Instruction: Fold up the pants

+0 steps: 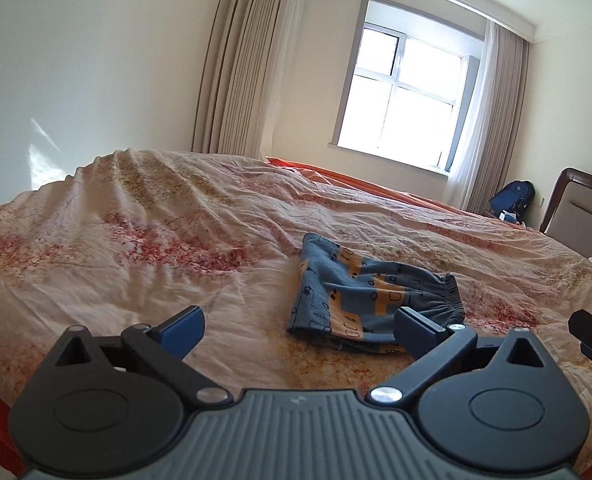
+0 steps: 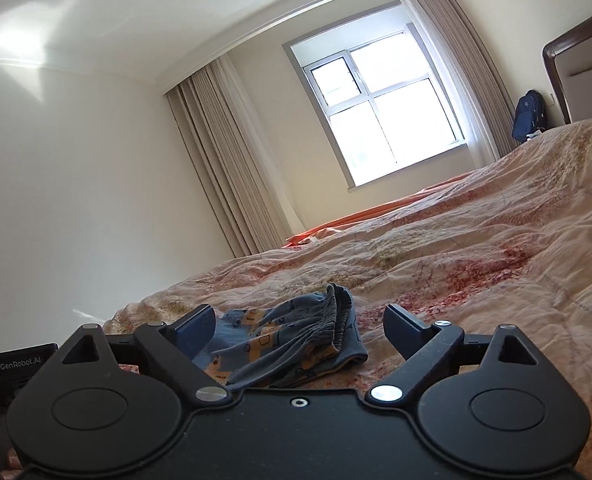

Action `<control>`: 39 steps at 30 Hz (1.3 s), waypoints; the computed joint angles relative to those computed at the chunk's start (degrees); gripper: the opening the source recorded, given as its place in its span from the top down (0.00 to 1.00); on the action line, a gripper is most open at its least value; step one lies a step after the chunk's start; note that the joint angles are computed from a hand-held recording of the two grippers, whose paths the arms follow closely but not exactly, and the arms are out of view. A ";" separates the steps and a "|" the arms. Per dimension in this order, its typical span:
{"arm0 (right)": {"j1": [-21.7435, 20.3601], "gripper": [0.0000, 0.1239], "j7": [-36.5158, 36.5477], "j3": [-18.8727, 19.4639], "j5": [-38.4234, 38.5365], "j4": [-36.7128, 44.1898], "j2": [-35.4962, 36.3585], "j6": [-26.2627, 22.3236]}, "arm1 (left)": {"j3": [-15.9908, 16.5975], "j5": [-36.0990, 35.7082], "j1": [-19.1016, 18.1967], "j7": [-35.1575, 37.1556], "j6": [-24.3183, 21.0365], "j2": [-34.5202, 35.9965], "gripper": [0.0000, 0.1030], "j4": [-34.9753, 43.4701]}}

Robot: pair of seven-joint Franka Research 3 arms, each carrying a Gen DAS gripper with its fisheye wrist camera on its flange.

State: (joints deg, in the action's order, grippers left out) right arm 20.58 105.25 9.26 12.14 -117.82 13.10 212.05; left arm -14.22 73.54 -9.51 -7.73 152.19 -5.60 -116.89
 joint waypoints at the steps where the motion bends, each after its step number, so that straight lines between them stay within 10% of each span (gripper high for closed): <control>1: -0.19 0.23 0.25 0.22 -0.75 -1.37 -1.16 0.69 | -0.28 0.09 -0.25 -0.17 -0.64 -1.36 0.01 -1.27; 13: 4.14 0.17 -9.38 -0.09 2.48 -12.28 -10.52 2.44 | -4.97 1.40 -0.41 -3.90 -5.61 -11.34 0.00 -12.00; 18: 7.41 0.17 -24.02 1.07 14.34 -14.47 -12.16 1.79 | -5.30 -0.73 -0.42 -1.81 -5.53 -12.68 0.00 -14.48; 39: 8.38 0.17 -25.67 1.09 17.84 -14.51 -12.17 -0.27 | -5.75 -1.61 0.35 -1.36 -5.01 -12.96 0.00 -15.95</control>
State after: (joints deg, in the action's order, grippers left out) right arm 28.96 79.58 10.35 29.99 -132.32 0.93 211.78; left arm -19.97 71.93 -9.16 -9.10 147.19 -18.56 -132.84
